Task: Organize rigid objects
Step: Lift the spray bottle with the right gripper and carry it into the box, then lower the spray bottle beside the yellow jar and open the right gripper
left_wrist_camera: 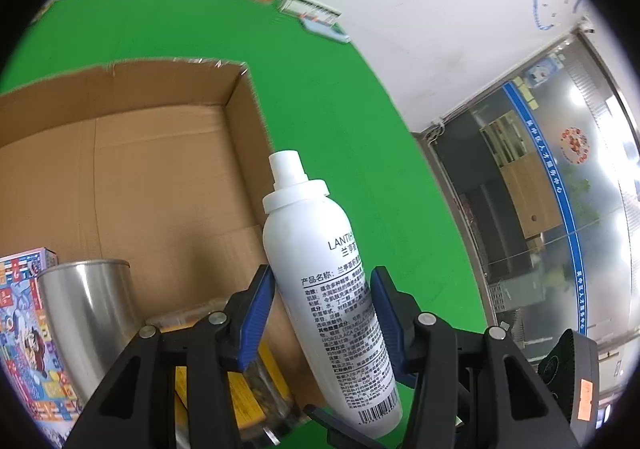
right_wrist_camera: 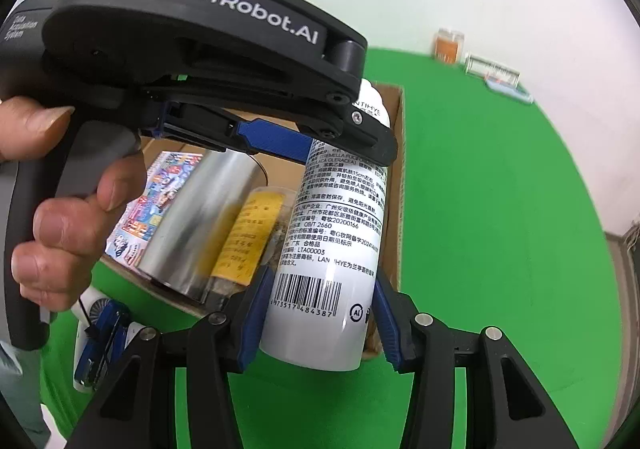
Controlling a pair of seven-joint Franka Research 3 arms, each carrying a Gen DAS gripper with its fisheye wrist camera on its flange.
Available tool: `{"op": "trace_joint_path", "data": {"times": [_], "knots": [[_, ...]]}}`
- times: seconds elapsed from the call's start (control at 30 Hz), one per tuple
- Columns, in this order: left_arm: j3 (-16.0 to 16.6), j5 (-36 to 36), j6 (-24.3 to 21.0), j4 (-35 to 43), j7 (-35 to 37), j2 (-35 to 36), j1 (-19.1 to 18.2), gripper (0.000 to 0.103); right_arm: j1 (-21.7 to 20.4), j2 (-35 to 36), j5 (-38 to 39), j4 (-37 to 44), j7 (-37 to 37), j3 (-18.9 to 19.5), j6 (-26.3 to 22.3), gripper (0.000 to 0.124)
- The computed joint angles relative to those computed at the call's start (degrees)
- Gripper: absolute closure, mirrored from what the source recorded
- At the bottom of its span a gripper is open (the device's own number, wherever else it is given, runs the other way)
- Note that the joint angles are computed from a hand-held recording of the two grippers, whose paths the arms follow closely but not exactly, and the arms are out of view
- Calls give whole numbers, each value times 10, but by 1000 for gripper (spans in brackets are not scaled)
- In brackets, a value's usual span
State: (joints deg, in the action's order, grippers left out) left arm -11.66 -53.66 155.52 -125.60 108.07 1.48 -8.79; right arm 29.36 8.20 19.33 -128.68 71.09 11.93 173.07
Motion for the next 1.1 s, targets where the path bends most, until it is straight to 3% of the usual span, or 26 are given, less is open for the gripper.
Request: {"op": "trace_joint_path", "data": {"times": [0.2,0.3,0.43,0.63,0.83,0.97,1.1], "knots": [[-7,49,-15,27,-46,44,10,55,6,61,-19,56,23,-15,-37,78],[-13,56,-23,37,-48,54,20,55,-9,74,-2,69,15,-4,-45,78],[-19,108,-29,56,-87,72,22,55,22,93,-61,91,72,-45,-60,78],[-28,107,-41,59,-93,79,38,55,26,107,-93,100,95,-51,-55,78],[-24,161,-56,65,-138,80,36,54,71,103,-149,68,164,-74,-15,75],[-22,216,-60,66,-174,78,30,54,58,72,-146,34,157,-63,-6,72],[-31,184,-42,43,-145,55,34,54,30,15,-120,-15,135,-33,8,62]]}}
